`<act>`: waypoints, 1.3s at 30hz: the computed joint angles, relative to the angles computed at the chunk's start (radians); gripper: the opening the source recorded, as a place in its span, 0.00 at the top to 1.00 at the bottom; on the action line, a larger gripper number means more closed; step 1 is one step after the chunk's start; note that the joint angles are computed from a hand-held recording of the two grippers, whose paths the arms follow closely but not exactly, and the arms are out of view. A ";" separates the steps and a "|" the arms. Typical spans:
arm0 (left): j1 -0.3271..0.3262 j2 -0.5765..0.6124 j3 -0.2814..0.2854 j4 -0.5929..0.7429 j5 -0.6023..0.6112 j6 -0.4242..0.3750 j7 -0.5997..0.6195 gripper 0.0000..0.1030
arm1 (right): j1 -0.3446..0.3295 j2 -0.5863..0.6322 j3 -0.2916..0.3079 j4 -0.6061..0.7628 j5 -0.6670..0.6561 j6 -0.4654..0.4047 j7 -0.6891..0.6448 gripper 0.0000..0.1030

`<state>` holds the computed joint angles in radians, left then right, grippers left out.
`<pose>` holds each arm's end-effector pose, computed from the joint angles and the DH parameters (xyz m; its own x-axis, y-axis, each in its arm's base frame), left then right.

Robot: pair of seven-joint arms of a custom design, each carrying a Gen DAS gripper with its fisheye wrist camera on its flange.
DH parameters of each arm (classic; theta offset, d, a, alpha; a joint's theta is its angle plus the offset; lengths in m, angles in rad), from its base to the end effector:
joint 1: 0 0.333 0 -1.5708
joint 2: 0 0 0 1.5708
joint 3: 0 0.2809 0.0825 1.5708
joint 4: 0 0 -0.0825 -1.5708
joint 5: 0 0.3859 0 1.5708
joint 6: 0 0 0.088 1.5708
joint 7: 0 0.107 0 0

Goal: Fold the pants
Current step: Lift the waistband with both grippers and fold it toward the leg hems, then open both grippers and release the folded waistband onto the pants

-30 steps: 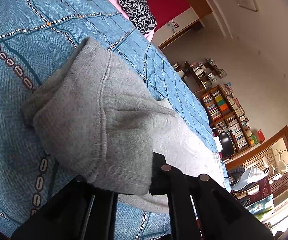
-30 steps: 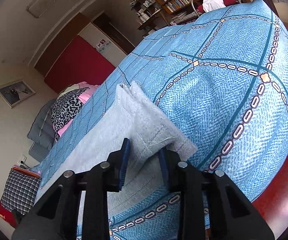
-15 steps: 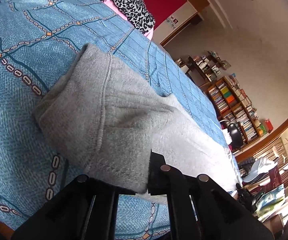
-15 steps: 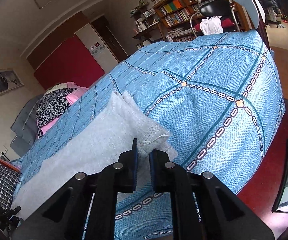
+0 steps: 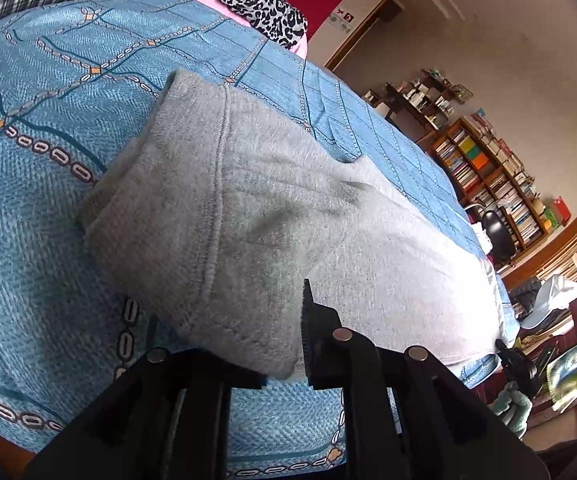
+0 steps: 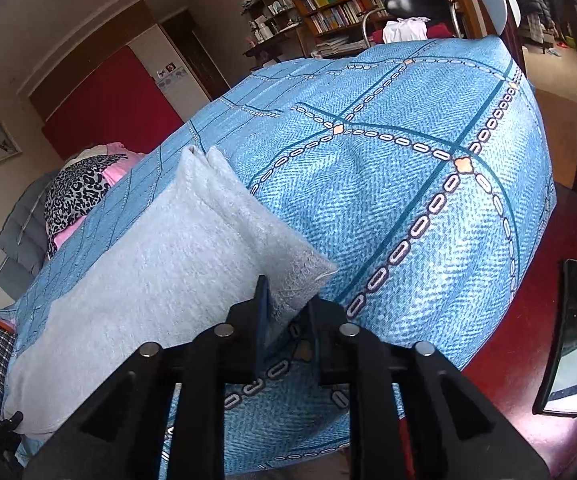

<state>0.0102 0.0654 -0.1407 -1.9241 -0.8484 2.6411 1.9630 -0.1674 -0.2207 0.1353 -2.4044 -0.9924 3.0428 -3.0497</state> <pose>0.6155 -0.0596 0.4869 -0.0878 -0.8537 0.5133 -0.7799 -0.2617 -0.5686 0.5028 0.0498 0.4359 -0.4648 -0.7765 -0.4254 -0.4233 0.6168 -0.6636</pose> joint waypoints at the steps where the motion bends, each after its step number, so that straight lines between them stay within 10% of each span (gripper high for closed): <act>1: -0.006 -0.013 0.003 -0.011 0.062 0.018 -0.035 0.72 | -0.014 -0.027 0.031 0.001 -0.038 -0.076 0.038 0.43; 6: -0.021 -0.076 0.019 -0.069 0.369 0.130 -0.253 0.50 | -0.021 -0.127 0.086 -0.002 -0.274 -0.272 0.244 0.41; 14: -0.037 -0.044 0.018 -0.010 0.582 0.224 -0.425 0.50 | 0.108 0.077 0.019 0.204 -0.361 -0.091 0.189 0.40; 21: -0.044 -0.035 0.039 0.036 0.926 0.274 -0.664 0.41 | 0.259 0.313 0.008 0.409 0.111 -0.011 -0.437 0.35; 26: -0.016 -0.053 0.045 0.021 0.963 0.274 -0.722 0.40 | 0.274 0.435 0.095 0.524 0.413 -0.030 -0.792 0.34; 30: -0.015 0.029 -0.003 0.136 0.666 0.170 -0.443 0.40 | 0.280 0.515 0.161 0.625 0.557 -0.062 -0.996 0.34; 39: -0.046 0.397 -0.093 0.683 0.536 -0.276 -0.231 0.47 | 0.396 0.602 0.128 0.739 0.656 -0.126 -1.213 0.24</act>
<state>-0.0361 0.4623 -0.2338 -1.2416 -0.3129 2.3650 1.7322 0.2283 0.3817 0.2636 -1.6655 -0.3361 2.9166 -4.2623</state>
